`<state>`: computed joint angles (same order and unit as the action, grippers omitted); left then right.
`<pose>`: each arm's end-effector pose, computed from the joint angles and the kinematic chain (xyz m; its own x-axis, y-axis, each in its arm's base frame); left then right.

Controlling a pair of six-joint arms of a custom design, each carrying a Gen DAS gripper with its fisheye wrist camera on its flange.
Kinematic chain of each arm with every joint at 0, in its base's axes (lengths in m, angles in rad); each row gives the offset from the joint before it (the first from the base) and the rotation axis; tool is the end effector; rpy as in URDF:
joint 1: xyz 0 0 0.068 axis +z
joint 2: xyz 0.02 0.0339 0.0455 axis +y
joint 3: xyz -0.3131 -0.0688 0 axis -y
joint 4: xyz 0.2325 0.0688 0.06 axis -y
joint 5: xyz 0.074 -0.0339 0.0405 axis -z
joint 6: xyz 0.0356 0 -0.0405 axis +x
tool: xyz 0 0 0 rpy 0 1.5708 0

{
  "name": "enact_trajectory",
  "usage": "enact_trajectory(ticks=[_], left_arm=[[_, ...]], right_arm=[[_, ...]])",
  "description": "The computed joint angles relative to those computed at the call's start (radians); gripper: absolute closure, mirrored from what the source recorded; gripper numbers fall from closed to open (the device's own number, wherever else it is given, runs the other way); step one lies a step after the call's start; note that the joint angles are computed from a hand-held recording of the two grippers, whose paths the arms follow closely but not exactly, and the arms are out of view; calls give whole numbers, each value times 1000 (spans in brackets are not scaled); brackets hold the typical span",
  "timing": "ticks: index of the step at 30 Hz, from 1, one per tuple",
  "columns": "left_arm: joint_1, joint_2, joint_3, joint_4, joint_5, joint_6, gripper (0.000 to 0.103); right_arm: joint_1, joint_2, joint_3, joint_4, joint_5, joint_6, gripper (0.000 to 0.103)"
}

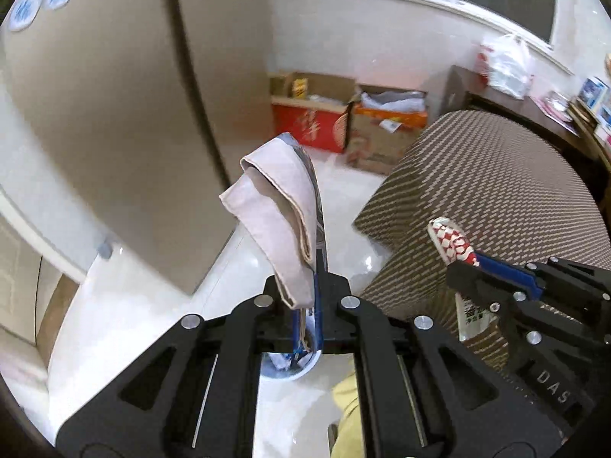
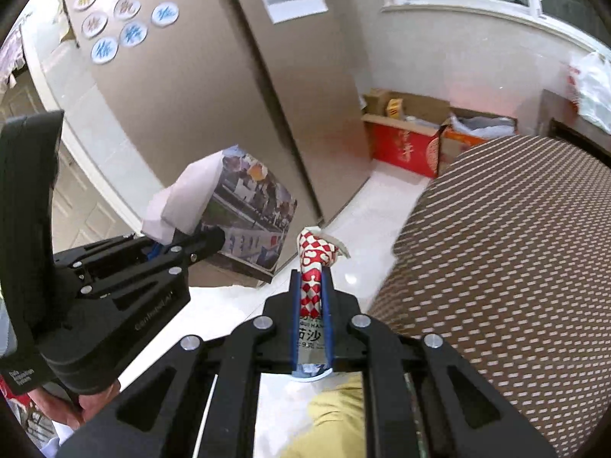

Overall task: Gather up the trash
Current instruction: 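Carry the wrapper and stick with both tools over the bin, then open both tools to drop the wrapper and stick into the bin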

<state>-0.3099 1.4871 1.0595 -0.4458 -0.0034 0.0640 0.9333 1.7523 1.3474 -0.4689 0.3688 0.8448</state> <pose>0.2864 -0.0916 0.2997 -0.7091 0.2942 -0.6407 0.3490 0.9361 0.0437 0.2381 0.2999 0.3028 -0.7605 0.1452 -0.6329 -0.0649 0.9528 0.2965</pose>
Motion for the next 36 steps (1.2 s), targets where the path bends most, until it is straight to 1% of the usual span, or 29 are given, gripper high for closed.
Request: enact_trajectory(ticks=[7,11,13,14,15,16,17,21,25,27,29,30,32,33,35,36], left_arm=[[162,58,-74,29,55,73,97],[198,118,-76,41,64,86,97],[215,159,-67,43,79,104,95],[218,178,-65,50,76,116,87],[222,207,-62,60,49,116,79],[223,222,-60,69,34,110,56],[234,231,-67,87,38,112,49],[264,246,-92,110,52,130,49],[291,252,-117,123,42,140,48],[312,249,-129,128,51,147,48],[334,241,-148,141,48,150,48],[347,234,-160,149,47,149,48],[362,229,-169,155,46,143,48],[372,225,-173,154,51,143,48],[387,216,-185,156,59,143,40],[393,210,-191,157,64,141,38]], right_arm=[[4,140,115,-16,-71,-8,93],[4,198,160,-29,-101,-10,93],[-1,222,175,-28,-121,-9,93],[-5,235,183,-31,-130,-9,93],[-4,250,197,-36,-132,-4,92],[-11,262,201,-35,-144,-2,92],[-16,272,203,-32,-155,0,92],[-25,341,243,-39,-188,-4,92],[-33,422,293,-41,-249,14,92],[-36,459,335,-56,-251,29,88],[-40,481,367,-82,-257,42,66],[-41,484,370,-80,-260,56,45],[-41,465,333,-33,-252,52,44],[-38,461,334,-43,-243,45,44],[-36,443,317,-47,-242,47,44],[-37,426,290,-25,-249,51,44]])
